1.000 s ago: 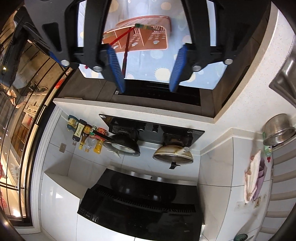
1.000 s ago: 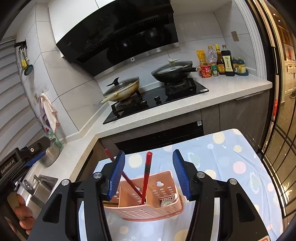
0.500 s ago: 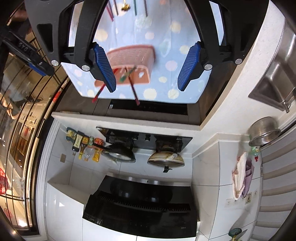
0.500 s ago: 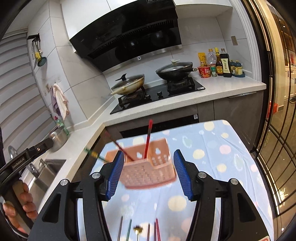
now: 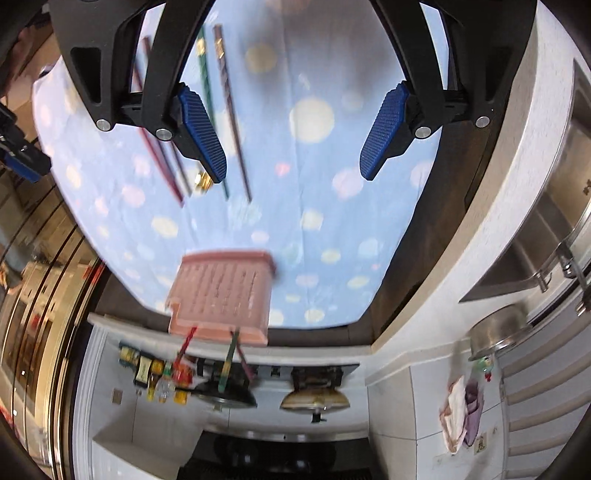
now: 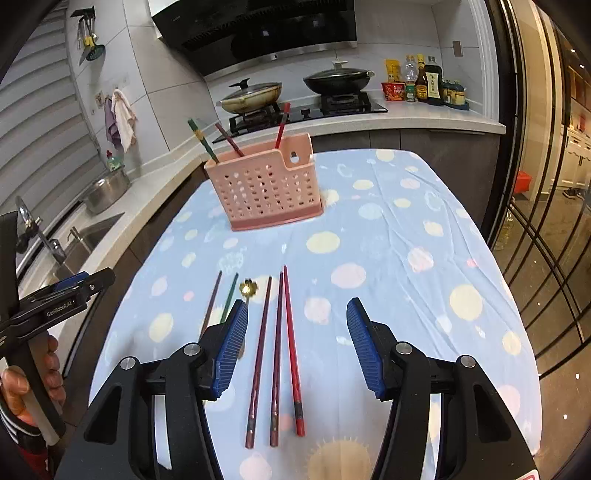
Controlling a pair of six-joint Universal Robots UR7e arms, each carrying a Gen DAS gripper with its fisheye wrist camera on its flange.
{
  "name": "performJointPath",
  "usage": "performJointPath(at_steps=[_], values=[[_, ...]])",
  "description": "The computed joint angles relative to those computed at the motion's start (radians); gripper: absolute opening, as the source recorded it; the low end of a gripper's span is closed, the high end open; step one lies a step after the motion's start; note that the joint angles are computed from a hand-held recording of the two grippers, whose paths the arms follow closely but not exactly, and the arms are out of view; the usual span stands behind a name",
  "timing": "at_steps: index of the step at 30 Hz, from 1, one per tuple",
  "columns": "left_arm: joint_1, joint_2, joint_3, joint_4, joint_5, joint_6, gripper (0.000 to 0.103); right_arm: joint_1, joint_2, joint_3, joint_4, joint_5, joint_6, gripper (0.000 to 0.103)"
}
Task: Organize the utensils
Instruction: 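Move both tools back down to the remaining utensils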
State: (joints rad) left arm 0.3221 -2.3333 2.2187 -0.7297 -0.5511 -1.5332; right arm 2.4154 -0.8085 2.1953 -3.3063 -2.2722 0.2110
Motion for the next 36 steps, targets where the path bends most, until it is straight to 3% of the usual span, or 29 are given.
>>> performJointPath(at_steps=[8, 13, 18, 26, 36], values=[[-0.142, -0.147, 0.102, 0.115, -0.22, -0.128, 0.071, 0.026, 0.061, 0.087, 0.002, -0.054, 0.084, 0.054], [-0.183, -0.185, 0.173, 0.094, -0.283, -0.133, 0.071, 0.012, 0.097, 0.115, -0.024, -0.035, 0.111, 0.052], [-0.173, -0.204, 0.208, 0.059, -0.302, -0.11, 0.071, 0.004, 0.118, 0.119, -0.037, -0.036, 0.116, 0.052], [-0.134, -0.217, 0.239, 0.014, -0.294, -0.071, 0.07, -0.017, 0.159, 0.11, -0.056, -0.031, 0.105, 0.042], [-0.046, -0.22, 0.273, -0.108, -0.258, 0.028, 0.069, -0.034, 0.19, 0.088, -0.056, -0.02, 0.097, 0.037]])
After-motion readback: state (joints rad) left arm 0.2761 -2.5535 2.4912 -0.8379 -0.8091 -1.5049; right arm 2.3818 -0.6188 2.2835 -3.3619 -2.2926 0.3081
